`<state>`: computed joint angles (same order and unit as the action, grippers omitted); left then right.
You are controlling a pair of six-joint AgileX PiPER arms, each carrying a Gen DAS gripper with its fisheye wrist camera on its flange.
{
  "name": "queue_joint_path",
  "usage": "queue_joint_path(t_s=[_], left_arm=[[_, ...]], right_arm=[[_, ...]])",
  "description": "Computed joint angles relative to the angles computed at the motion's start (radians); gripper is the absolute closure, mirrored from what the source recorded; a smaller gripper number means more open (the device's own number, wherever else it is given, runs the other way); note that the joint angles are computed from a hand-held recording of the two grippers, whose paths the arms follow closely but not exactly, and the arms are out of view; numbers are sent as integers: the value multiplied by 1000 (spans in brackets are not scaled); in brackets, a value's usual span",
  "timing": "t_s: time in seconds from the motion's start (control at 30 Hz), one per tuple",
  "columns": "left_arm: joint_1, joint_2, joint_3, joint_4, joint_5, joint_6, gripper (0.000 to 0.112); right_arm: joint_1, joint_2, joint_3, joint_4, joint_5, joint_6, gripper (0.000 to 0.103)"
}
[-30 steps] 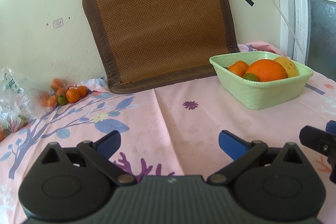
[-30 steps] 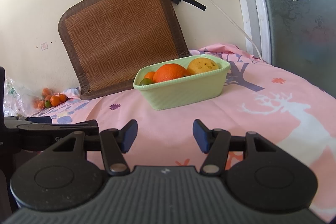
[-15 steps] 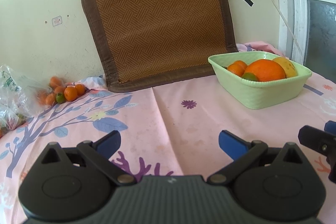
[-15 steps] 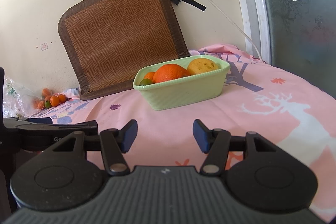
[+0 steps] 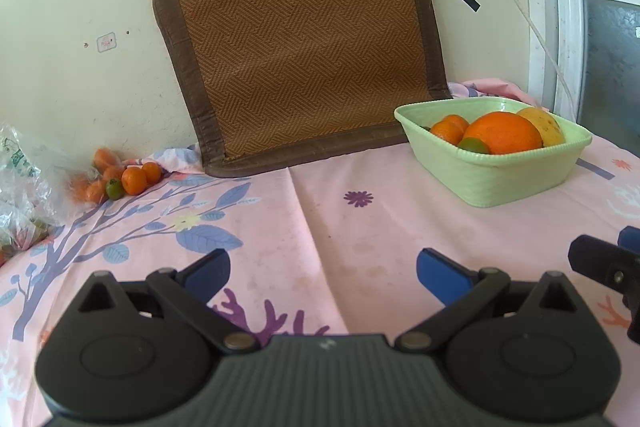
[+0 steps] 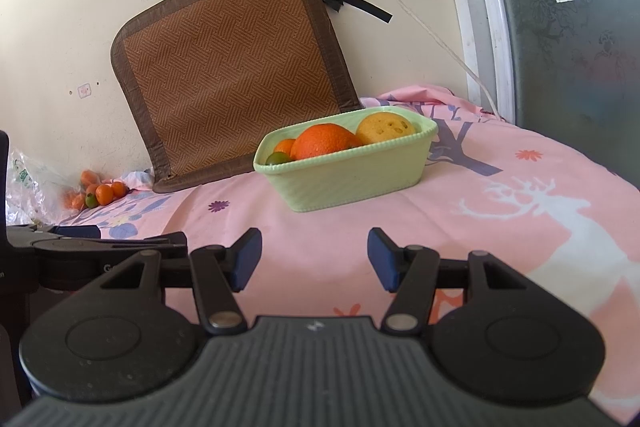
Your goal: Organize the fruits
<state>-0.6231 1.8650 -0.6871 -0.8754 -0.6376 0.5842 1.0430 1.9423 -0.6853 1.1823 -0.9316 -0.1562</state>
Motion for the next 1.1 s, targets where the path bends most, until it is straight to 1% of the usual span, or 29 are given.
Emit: queue_joint_path(t_s=[0.57,1.1], left_arm=[[15,-2,1,20,14,-13,9],[9,3,-1,10,8,-6,9]], right_arm=[[6,1,3,3,-12,7,42],[17,5,8,6,-36,25,42]])
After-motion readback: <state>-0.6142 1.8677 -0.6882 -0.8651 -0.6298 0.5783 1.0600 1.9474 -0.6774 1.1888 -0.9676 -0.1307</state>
